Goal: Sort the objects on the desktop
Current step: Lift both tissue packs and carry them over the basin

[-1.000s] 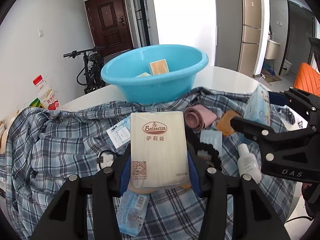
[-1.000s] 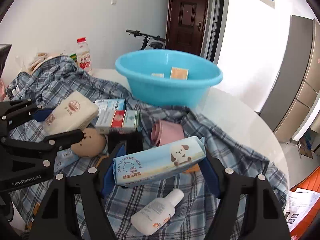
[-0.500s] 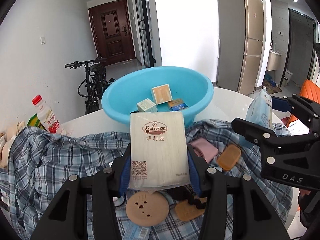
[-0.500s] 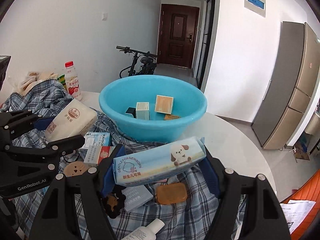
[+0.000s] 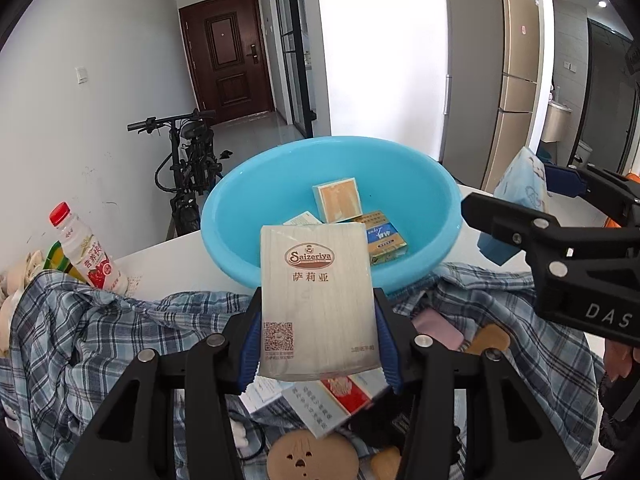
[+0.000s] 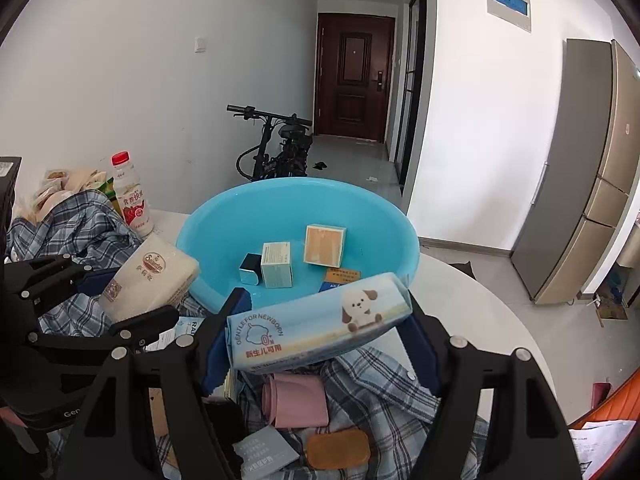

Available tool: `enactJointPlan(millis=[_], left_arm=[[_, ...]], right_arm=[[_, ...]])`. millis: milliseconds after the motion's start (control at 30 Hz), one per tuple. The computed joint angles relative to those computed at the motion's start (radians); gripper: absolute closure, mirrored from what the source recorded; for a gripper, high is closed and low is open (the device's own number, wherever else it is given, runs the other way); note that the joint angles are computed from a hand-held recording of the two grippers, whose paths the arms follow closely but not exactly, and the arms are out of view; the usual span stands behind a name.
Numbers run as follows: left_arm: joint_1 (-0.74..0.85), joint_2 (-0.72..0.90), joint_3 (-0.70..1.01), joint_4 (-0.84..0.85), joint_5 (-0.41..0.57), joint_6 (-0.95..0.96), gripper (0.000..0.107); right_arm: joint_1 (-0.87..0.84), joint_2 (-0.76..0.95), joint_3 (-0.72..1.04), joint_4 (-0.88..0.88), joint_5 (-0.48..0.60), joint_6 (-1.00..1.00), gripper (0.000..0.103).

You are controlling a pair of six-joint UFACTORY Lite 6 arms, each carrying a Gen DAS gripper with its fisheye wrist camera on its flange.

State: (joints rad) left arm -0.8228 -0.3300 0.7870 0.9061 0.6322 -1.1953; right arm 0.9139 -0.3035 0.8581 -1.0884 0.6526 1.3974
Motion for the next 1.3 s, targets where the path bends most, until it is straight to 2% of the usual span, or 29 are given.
enactJointPlan(millis=[400,600,700,833,1033,1067,1133,1200,1300], left_arm=[[0.196,0.234,0.200,-0.123,-0.141,0.218,0.056],[0.281,0.401,0.368,-0.264,-0.169,0.408,0.056],[0.289,0.498,0.460,-0.173,-0.137,0.354,0.056],[0.346,0.618,0.593,-0.347,-0.147,0.545,0.056],[0.380,0.820,0.827,-0.453,-0.077,0.685,0.056],[0.384,0.852,0.865,-0.463,-0.065,0.702,0.056],[0.401,0.917,0.947,-0.513,-0.040,0.749,0.056],[0.424,0.987,1.037,-0.583,-0.008,0.808,0.056],[0.446,1.087,1.168,-0.619,0.049,0.845,0.056]], right_arm=[[-0.183,0.215,0.197,0.043,-0.153,-0.133,0.031],[-0.294,0.331,0.307,0.195,-0.225,-0.334,0.031],[-0.348,0.398,0.365,0.287,-0.253,-0.439,0.031],[-0.419,0.478,0.424,0.441,-0.295,-0.599,0.031],[-0.498,0.565,0.484,0.684,-0.343,-0.821,0.031],[-0.503,0.571,0.488,0.699,-0.350,-0.831,0.031],[-0.492,0.581,0.494,0.604,-0.348,-0.730,0.031],[-0.479,0.599,0.512,0.579,-0.348,-0.717,0.031],[-0.489,0.646,0.568,0.764,-0.337,-0.896,0.031]])
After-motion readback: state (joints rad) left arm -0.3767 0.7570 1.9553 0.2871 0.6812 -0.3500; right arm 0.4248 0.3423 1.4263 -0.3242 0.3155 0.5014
